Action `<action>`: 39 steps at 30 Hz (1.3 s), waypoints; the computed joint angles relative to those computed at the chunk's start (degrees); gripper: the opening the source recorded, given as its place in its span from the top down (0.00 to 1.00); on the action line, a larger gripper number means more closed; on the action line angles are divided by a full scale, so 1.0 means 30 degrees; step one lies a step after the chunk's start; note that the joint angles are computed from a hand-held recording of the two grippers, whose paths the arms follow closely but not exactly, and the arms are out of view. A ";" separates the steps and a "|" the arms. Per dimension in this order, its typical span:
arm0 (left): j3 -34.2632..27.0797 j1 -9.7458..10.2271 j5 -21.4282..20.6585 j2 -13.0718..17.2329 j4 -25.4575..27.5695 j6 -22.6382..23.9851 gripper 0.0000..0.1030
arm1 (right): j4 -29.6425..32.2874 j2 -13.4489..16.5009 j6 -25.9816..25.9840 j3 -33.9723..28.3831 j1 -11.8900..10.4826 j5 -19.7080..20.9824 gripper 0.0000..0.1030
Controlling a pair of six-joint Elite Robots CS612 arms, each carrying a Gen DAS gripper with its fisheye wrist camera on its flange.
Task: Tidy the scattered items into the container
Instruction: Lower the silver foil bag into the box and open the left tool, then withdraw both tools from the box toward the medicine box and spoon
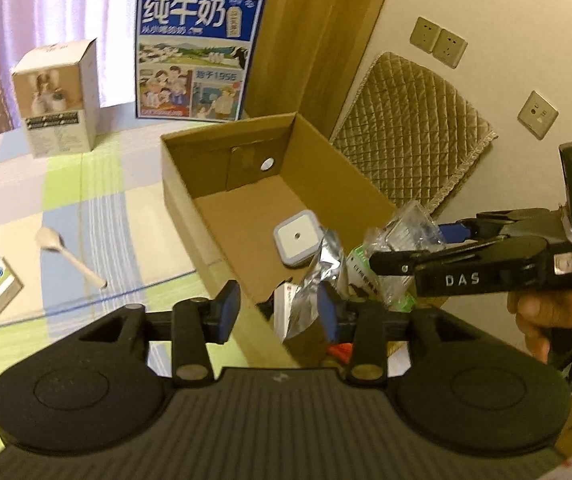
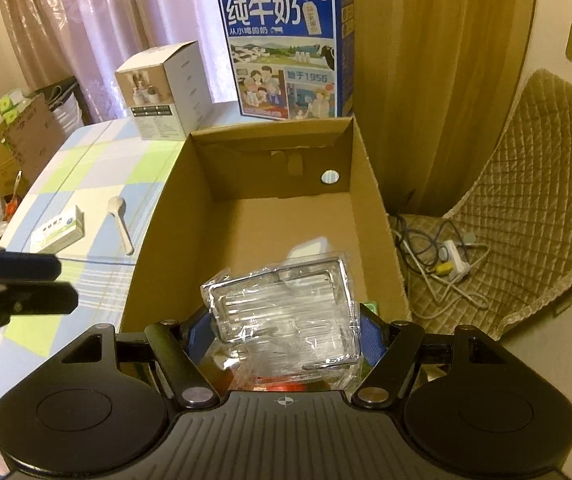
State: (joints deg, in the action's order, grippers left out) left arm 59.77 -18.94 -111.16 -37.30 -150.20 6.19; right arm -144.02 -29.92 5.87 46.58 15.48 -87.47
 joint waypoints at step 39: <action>0.7353 0.1930 0.3628 -0.3871 -0.4740 -0.0573 0.02 | -0.2110 -0.1524 -0.3691 0.2485 0.2634 -0.0965 0.02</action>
State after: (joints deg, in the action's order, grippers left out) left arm 81.83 -13.15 -100.27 -48.92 -164.42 4.47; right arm -150.35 -34.49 -5.20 54.04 23.38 -90.36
